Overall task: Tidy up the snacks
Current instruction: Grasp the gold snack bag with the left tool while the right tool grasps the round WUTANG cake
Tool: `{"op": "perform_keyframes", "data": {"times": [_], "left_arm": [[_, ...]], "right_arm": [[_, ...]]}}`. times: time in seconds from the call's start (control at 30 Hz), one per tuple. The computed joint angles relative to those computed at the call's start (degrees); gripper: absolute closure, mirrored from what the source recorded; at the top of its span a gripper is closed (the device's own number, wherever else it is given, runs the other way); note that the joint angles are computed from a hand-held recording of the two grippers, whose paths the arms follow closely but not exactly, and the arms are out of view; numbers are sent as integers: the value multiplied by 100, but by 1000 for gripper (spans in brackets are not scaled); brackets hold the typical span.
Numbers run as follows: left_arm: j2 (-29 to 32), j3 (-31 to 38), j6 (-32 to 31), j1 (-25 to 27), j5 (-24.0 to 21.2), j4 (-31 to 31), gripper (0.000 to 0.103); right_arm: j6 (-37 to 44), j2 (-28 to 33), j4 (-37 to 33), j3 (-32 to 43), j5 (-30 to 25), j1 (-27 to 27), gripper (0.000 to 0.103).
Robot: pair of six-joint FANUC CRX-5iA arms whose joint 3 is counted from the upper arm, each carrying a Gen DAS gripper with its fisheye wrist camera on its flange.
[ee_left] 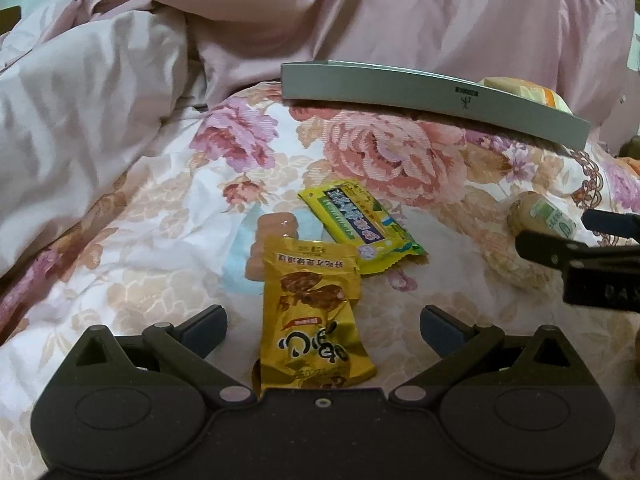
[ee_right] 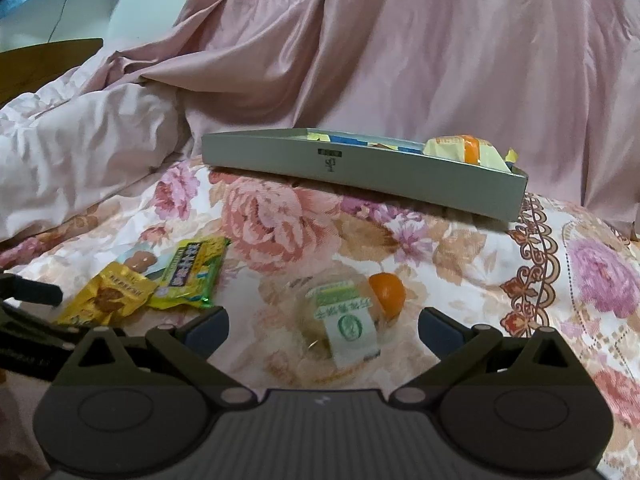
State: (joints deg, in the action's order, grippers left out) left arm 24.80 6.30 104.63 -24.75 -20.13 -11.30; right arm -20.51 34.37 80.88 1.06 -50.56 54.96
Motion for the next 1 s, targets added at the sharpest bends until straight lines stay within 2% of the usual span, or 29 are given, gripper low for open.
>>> {"op": "perform_keyframes", "data": {"times": [0.17,0.27,0.53,0.8,0.87,1.0], "left_arm": [[28,-102,-476,43,141,381,1],[52,-68,-488,42,115,385,4],[74,-82,-510,51,173,436,18],[47,-127,-472,46,248,385,28],[51,-63,-293,17,180,192,30],[79,121,72,-59,-47,-261,35]], "right_arm": [[-193,-10,73,-82,119,-101,1],[-167,13,188,-77,209,-149,5],[-149,80,196,-10,183,-151,14],[105,119,201,39,194,-105,32],[174,128,222,49,200,-89,33],[279,97,157,42,290,-45,46]]}}
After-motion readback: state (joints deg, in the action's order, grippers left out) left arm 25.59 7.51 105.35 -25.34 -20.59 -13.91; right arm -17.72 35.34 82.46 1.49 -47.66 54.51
